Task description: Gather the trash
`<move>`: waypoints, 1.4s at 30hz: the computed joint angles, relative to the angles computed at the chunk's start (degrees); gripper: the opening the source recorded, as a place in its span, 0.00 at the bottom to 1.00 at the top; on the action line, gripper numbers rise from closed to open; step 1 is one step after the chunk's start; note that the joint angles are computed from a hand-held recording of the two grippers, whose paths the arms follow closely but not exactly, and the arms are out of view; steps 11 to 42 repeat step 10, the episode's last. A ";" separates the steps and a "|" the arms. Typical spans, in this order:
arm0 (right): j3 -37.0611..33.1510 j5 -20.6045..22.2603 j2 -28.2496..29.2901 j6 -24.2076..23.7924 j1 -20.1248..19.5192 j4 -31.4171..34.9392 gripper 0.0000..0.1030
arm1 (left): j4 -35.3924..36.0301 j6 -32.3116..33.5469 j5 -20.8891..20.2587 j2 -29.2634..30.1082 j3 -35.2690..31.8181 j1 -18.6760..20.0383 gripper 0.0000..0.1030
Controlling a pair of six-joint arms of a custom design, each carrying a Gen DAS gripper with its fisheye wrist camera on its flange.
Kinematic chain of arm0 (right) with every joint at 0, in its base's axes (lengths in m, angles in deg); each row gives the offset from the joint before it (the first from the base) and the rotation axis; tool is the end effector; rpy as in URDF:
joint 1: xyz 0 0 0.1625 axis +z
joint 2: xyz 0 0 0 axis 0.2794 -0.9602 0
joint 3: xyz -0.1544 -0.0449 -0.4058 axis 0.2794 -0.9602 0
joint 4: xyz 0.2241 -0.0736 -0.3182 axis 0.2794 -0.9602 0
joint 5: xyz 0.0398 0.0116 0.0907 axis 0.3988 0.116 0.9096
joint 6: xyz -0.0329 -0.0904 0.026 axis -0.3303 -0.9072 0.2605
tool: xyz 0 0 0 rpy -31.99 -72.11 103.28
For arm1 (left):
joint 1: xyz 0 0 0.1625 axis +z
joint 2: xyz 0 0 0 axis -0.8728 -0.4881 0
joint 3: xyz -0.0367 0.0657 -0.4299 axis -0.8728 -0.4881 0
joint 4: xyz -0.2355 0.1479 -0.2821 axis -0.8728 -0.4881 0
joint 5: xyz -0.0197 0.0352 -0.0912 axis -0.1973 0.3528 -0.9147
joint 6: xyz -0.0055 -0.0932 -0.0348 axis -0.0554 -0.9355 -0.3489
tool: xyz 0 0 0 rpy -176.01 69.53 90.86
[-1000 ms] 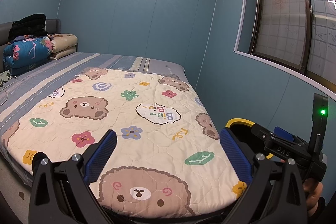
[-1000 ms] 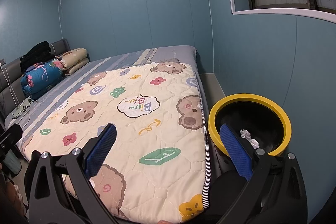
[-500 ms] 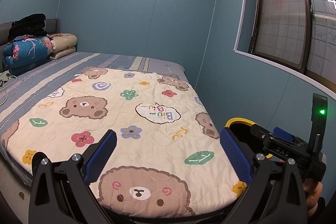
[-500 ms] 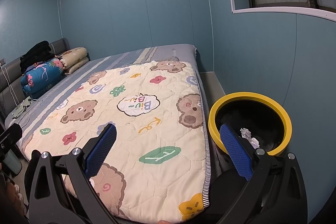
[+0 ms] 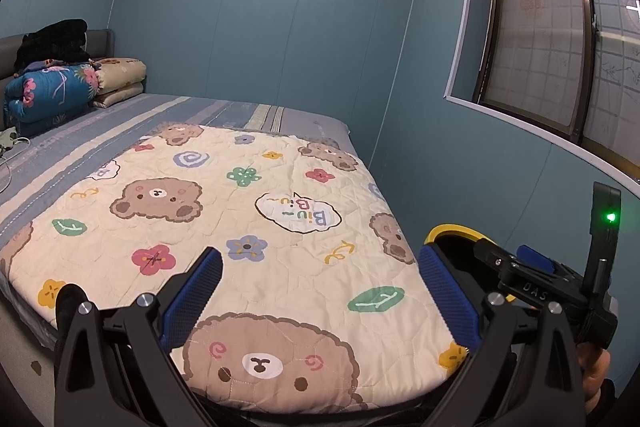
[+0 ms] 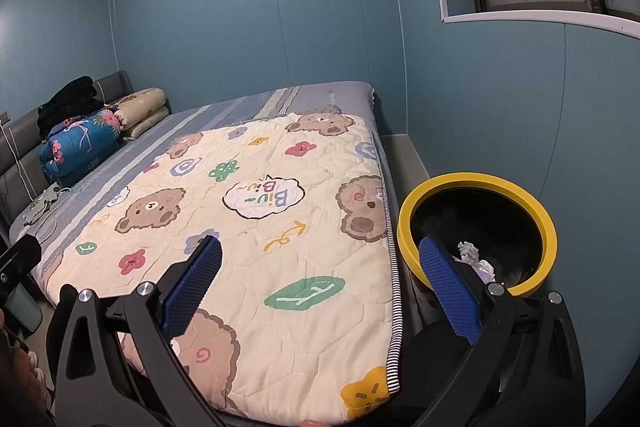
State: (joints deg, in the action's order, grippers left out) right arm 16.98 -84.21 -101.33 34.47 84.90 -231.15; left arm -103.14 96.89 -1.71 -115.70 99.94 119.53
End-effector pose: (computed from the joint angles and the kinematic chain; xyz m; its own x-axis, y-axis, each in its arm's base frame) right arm 0.2272 -0.7465 0.2402 -0.7971 0.1581 0.5827 -0.4666 0.4513 -0.7607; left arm -0.2583 -0.7746 0.2380 -0.8049 0.2830 -0.5216 0.5916 0.4521 -0.6676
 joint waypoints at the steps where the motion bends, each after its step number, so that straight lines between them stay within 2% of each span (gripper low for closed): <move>1: 0.08 -0.05 -0.01 0.00 0.01 -0.06 0.92 | -0.03 -0.01 0.17 0.04 -0.04 0.00 0.92; 42: -0.34 -0.02 0.03 0.07 -0.07 0.41 0.92 | 0.86 0.06 -0.43 0.01 -0.34 0.18 0.92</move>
